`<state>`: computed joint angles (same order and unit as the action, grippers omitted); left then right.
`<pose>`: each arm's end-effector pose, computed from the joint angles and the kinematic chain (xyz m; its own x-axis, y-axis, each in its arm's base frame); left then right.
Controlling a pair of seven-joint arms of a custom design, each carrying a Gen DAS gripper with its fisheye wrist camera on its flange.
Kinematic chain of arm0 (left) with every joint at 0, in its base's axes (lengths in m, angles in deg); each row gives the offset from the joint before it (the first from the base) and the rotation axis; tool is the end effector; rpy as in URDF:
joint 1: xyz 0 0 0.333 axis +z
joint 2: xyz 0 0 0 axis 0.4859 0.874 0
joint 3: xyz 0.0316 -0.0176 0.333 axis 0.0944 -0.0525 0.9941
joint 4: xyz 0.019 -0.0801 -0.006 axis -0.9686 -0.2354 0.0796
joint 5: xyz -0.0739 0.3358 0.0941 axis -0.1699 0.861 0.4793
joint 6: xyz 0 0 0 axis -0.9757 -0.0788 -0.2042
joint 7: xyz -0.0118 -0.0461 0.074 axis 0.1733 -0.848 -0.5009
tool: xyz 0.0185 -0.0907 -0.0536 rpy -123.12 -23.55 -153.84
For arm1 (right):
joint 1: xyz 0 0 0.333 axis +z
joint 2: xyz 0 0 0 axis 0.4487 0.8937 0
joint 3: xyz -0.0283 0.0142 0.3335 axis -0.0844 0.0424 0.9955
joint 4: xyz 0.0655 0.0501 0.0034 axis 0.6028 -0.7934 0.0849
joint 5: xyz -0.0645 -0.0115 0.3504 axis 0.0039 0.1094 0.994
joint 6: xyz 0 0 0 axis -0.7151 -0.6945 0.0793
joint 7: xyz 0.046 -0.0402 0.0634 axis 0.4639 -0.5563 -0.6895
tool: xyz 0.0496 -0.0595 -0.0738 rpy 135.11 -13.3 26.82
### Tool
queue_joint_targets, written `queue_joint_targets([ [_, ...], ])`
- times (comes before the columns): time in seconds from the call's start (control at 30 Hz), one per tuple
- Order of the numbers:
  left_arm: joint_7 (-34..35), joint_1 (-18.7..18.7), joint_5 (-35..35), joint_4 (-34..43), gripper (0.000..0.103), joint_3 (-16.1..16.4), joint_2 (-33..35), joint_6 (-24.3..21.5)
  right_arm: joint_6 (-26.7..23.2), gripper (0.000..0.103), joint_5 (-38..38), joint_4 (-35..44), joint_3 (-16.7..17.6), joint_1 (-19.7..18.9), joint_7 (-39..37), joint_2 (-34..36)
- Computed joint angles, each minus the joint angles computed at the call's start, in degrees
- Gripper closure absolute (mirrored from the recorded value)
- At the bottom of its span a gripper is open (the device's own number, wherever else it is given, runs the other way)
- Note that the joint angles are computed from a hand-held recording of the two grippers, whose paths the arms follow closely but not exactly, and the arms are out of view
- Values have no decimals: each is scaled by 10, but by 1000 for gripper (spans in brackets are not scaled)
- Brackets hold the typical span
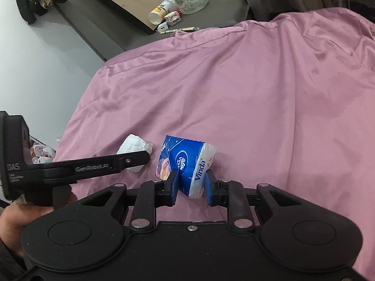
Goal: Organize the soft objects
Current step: 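Carry both tissue packs to the cardboard box with both grippers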
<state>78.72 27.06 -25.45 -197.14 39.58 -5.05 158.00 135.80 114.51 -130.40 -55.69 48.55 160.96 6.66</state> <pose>0.5128 -0.0621 0.4206 -0.2392 -0.9304 0.2776 -0.8737 0.0815 -0.4797 0.4631 0.2180 0.4292 0.0045 -0.9132 -0.4075 -0.8389 0.2184 -0.4986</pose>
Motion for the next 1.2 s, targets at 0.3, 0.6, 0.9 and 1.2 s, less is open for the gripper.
queue_joint_targets([
  [0.3,-20,1,21,-4,67,7,-27,-18,-2,80,18,5,-1,4,-3,-11],
  [0.6,-24,2,54,-52,67,49,-125,-49,7,80,-81,1,-1,21,95,-33],
  [0.9,-26,6,95,-88,67,102,-226,-83,-17,80,-299,-1,36,-4,285,-79],
  [1.2,-16,27,123,-119,67,153,-314,-113,-33,80,-438,30,78,-18,408,-94],
])
